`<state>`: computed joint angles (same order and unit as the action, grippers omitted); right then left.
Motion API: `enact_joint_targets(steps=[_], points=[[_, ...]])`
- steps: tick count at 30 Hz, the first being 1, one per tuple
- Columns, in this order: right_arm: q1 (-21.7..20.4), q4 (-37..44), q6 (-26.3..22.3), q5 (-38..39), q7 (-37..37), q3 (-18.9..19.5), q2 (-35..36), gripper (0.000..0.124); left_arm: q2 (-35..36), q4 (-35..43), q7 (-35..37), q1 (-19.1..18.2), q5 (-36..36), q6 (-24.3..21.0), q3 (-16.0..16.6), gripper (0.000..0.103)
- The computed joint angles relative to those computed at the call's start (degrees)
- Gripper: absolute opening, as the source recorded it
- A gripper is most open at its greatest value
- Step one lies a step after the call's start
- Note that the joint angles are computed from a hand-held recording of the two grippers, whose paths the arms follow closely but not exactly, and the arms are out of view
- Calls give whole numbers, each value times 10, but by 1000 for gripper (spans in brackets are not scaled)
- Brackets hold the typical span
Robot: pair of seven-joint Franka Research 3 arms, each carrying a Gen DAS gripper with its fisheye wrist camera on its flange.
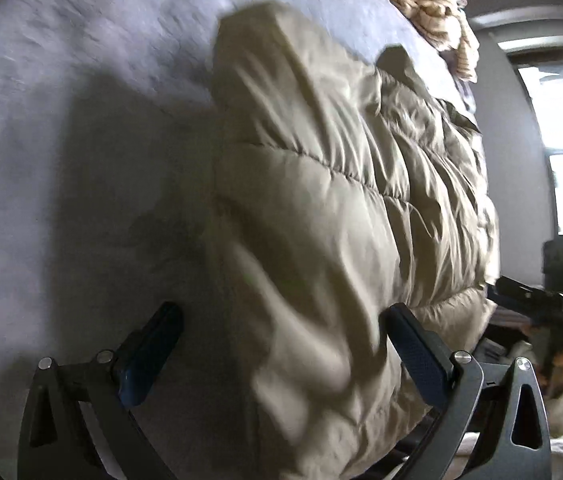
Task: Fold large clothes
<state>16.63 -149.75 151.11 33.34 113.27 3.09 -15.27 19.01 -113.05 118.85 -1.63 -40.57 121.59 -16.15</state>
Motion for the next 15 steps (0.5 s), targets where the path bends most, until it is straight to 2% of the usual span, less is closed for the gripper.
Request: enact_joint_targets(steps=[5,8,9,10,12,13,15], points=[[-2,4,-5,-4,-8,-2,7,88,65,60,34,14,-47,-60,-23,102],[-2,7,-4,0,-13,-4,13,88,101,97,23,11,-51,-91,-30,102],[-2,8,-5,0,-15,-4,13,88,105,102,20,6,-44,-92,-32,98],[-3,8,-7,-1,-13,-3,13,88,105,104,20,5,-39,-91,-34,76],[-4,14,-11,-1,-17,-4,19,88,102,107,18,6,-37,-105,-37,51],[-3,17,-14,2,-23,-6,19,88,92,100,19,9,-43,-104,-39,41],[-3,19,-26,13,-44,-13,12,88,71,90,19,12,-54,-107,-38,33]])
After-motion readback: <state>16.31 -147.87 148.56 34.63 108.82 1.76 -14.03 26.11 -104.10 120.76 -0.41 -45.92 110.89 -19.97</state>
